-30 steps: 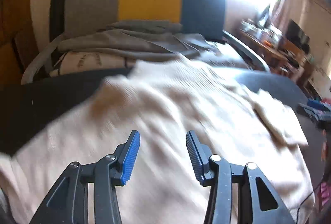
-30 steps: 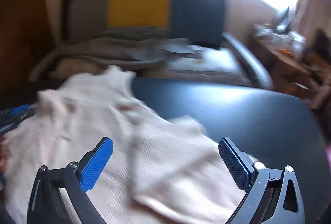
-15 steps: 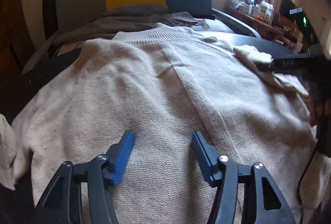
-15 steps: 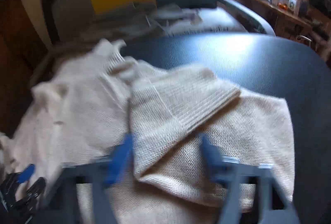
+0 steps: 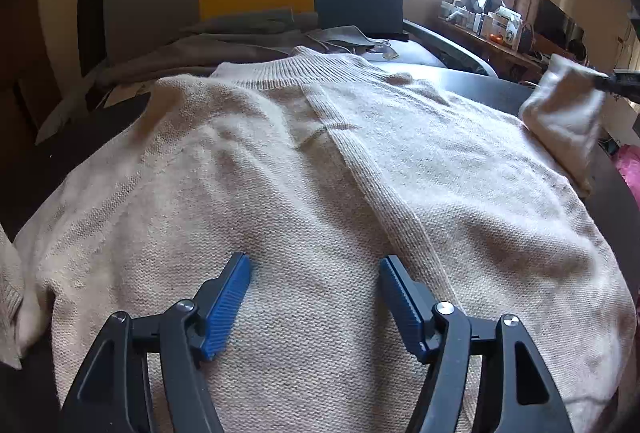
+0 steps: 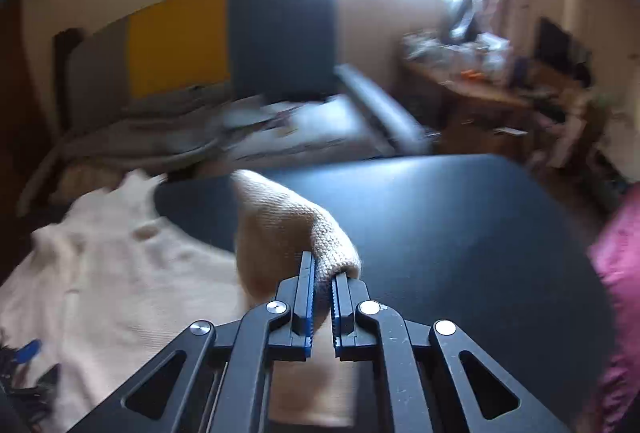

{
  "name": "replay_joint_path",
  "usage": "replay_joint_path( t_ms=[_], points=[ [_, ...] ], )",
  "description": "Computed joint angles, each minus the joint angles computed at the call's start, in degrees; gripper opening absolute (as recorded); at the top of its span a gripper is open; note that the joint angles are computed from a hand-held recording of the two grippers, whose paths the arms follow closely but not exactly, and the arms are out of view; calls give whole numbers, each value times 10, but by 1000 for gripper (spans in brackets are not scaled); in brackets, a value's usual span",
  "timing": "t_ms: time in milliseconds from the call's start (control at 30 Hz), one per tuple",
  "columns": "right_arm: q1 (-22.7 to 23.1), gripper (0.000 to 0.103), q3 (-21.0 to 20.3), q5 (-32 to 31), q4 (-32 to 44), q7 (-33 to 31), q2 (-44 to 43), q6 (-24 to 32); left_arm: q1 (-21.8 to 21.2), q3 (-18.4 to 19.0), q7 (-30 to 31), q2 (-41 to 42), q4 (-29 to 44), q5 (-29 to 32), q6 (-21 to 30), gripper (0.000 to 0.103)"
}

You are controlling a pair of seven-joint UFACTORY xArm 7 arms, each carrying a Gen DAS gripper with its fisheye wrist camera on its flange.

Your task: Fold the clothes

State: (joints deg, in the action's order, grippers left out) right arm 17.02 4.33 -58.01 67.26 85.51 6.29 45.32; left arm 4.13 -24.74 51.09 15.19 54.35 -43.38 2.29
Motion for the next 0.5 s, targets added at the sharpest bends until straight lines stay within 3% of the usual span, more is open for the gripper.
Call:
replay_joint_path(
  t_ms=[267,367,400,500],
  points=[
    [-76,5,0,34,-154,-2,-134,111,-11,10,-34,4,-2,39,-10,69],
    [-112,6,-11,73,-240,12,-189,62,-6,5,-46,3,-7,53,-14,69],
    [-124,14,-14,86,-268,19,-209,45,-5,4,-51,3,-8,59,-16,70],
    [-152,57,-14,125,-339,60,-272,17,1,-1,-64,3,-11,74,-19,70]
  ],
)
